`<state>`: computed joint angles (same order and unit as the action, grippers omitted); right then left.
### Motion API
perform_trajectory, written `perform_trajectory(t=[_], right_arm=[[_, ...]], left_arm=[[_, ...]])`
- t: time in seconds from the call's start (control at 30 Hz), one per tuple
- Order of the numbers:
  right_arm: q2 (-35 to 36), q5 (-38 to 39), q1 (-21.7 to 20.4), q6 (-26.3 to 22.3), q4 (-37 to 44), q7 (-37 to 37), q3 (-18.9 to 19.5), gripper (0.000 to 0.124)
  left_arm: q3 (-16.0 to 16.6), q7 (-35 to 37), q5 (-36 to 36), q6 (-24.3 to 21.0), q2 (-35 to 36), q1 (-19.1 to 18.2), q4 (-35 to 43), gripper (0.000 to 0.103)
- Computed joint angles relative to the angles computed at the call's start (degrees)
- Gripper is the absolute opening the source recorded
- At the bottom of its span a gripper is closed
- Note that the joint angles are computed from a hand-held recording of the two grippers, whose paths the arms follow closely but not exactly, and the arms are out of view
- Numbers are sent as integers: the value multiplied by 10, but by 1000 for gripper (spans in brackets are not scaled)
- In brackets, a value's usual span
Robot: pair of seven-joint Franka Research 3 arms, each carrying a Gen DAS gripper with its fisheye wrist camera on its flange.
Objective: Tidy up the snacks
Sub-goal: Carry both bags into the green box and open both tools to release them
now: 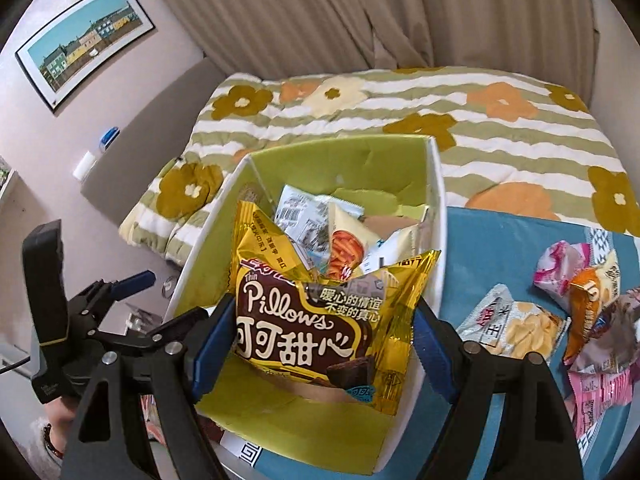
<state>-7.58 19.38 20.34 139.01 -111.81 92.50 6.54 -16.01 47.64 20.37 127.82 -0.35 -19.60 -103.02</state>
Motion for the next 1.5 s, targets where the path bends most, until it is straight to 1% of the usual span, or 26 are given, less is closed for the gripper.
perform_trajectory(t=[0.13, 0.43, 0.57, 0.6, 0.63, 0.8, 1.23, 1.5], right_arm=[[21, -43, 2, -7, 19, 9, 8, 80], [48, -76, 10, -16, 35, 14, 9, 83], [52, -102, 12, -14, 37, 30, 10, 91], [51, -107, 13, -10, 35, 34, 10, 94], [50, -112, 13, -8, 34, 38, 10, 95], [45, -142, 13, 3, 28, 52, 11, 95], [15, -149, 6, 16, 10, 62, 12, 95], [-22, -170, -4, 33, -8, 87, 19, 95]], left_arm=[[-1, -8, 9, -13, 1, -2, 1, 103], [0, -20, 13, -28, 5, -1, 0, 103], [-2, -20, 16, -35, 9, -4, 4, 103], [-2, -19, 17, -37, 9, -4, 5, 103], [-2, -19, 17, -38, 10, -5, 6, 103], [-2, -16, 15, -44, 13, -7, 9, 103], [-6, -18, 40, -50, 17, -17, 36, 103], [-10, -14, 55, -29, 9, -23, 50, 103]])
